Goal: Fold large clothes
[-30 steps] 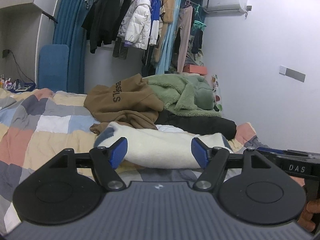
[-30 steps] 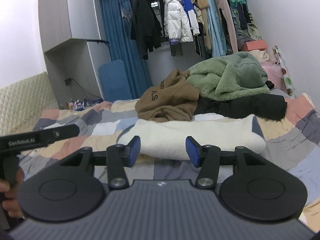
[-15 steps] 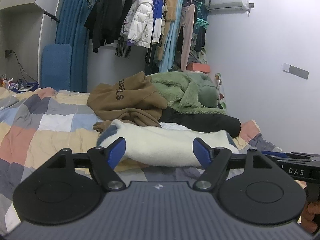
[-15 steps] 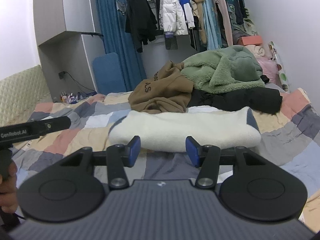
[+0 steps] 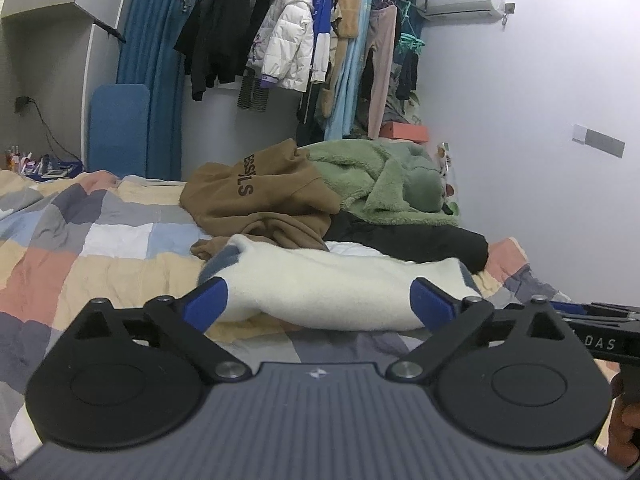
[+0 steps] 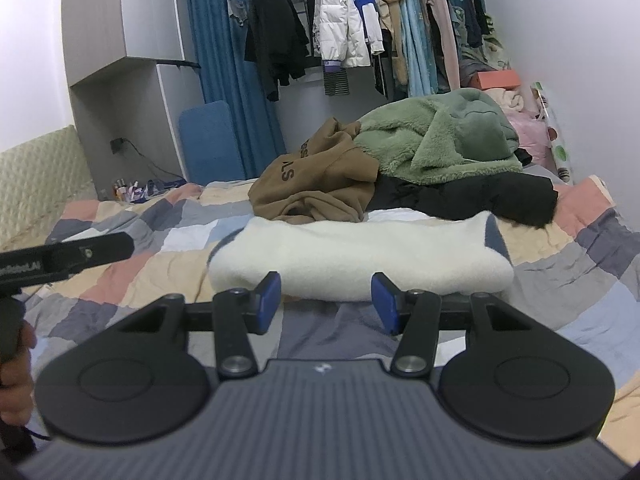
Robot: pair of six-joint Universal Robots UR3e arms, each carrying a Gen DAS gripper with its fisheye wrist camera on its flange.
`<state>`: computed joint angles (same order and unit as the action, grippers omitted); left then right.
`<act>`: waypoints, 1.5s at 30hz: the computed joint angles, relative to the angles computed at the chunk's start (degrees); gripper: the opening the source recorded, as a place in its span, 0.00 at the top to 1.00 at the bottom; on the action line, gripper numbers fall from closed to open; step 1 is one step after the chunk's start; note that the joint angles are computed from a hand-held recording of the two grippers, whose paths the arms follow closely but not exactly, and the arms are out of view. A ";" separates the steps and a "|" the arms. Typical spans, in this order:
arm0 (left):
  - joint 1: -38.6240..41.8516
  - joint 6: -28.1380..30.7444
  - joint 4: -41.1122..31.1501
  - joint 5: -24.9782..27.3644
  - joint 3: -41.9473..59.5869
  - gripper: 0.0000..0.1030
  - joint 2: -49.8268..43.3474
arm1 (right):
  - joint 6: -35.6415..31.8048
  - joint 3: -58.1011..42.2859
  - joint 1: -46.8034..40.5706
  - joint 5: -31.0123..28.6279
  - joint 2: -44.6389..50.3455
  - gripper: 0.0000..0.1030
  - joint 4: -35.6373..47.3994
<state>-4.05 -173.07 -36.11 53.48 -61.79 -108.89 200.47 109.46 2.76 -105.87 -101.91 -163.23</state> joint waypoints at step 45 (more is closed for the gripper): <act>-2.12 1.05 -1.08 7.58 0.43 0.00 -0.06 | -2.33 1.65 -4.43 1.40 -1.06 0.00 0.55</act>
<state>-6.17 -172.02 -37.19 61.05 -61.36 -108.95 198.15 111.11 -1.67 -104.47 -102.96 -162.67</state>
